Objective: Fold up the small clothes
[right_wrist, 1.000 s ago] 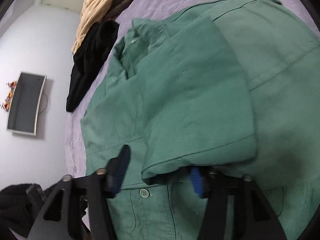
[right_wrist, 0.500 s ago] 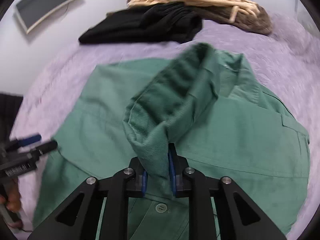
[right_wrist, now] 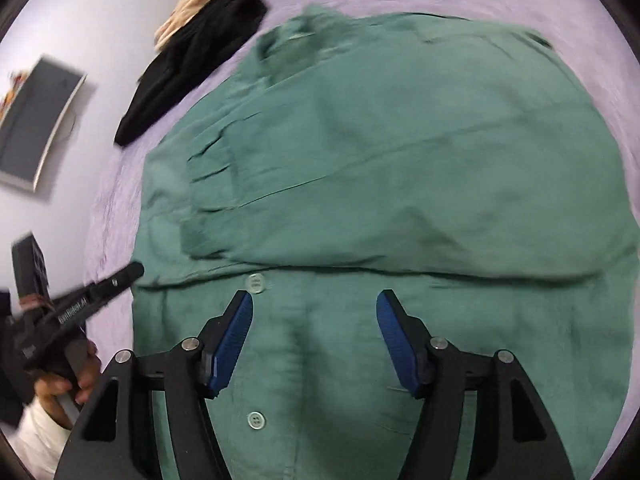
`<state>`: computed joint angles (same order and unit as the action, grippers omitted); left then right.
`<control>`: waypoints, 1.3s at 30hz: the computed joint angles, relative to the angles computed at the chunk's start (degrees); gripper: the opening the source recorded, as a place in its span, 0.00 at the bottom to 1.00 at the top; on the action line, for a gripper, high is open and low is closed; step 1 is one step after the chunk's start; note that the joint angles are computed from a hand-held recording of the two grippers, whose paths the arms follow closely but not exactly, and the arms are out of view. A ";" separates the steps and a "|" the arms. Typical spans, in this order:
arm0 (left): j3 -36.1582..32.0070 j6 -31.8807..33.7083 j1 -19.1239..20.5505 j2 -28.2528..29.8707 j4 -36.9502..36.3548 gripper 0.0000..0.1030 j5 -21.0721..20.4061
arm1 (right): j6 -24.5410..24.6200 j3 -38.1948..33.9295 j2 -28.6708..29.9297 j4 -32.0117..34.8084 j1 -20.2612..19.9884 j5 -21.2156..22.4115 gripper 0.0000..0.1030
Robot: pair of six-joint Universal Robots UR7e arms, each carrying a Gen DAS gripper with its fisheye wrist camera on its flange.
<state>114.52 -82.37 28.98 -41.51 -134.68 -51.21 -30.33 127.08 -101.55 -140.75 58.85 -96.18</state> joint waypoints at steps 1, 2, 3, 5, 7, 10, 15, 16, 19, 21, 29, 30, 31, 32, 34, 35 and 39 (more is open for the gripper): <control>-1.23 2.26 0.40 1.32 -1.43 0.73 -0.50 | 1.50 -0.96 -0.81 0.77 -2.25 1.87 0.68; -2.12 4.09 0.76 2.35 -2.90 0.73 -1.00 | 3.69 -1.89 -1.33 0.93 -4.45 3.60 0.68; -3.12 6.33 1.28 3.62 -5.07 0.73 -1.85 | 5.49 -2.86 -1.59 1.22 -6.59 5.39 0.68; -5.10 10.64 2.73 6.11 -9.79 0.73 -4.58 | 9.07 -5.02 -1.95 3.54 -11.80 12.29 0.68; -7.72 12.85 4.02 8.56 -11.47 0.73 -6.25 | 12.65 -6.43 -1.73 4.91 -16.00 19.43 0.68; -12.33 15.02 5.33 12.11 -11.44 0.85 -6.92 | 17.33 -7.36 -0.61 3.66 -18.68 25.20 0.68; -15.94 15.42 5.93 14.38 -12.48 0.44 -5.66 | 16.65 -8.81 0.77 5.76 -17.14 26.15 0.06; -16.41 14.92 6.01 14.16 -10.85 0.26 -5.48 | 15.39 -8.86 0.31 6.61 -16.75 26.07 0.06; -13.21 15.84 5.69 12.27 -16.07 0.17 -5.06 | 11.82 -7.93 -0.36 7.06 -14.71 23.49 0.06; -12.47 16.79 5.16 11.27 -14.18 0.04 -3.23 | 10.28 -7.36 0.21 4.91 -13.24 17.85 0.06; -13.35 18.34 6.32 11.48 -9.47 0.04 -3.20 | 5.39 -7.58 -1.31 8.06 -10.47 6.02 0.40; -13.62 18.81 5.97 11.44 -8.60 0.04 -2.80 | 4.08 -7.42 -2.21 8.05 -9.82 5.07 0.45; -13.88 19.12 5.67 11.37 -7.87 0.04 -2.58 | 1.91 -7.02 -3.52 7.56 -9.33 5.22 0.48; -13.96 19.44 5.39 11.19 -7.43 0.04 -2.50 | -0.08 -6.74 -4.80 7.31 -9.51 5.83 0.48; -14.16 19.49 4.99 10.95 -6.57 0.04 -2.44 | -1.59 -6.41 -5.59 3.92 -8.23 6.09 0.48; -14.26 19.47 4.87 10.82 -6.22 0.04 -2.42 | -1.99 -7.12 -5.07 2.64 -7.87 6.53 0.47; -15.17 17.73 4.28 10.75 -1.84 0.04 -0.45 | -0.68 -11.76 1.59 1.67 -4.26 3.45 0.20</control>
<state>99.35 -64.64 33.26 -30.76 -136.53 -51.65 -31.00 115.31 -99.97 -139.08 54.59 -92.73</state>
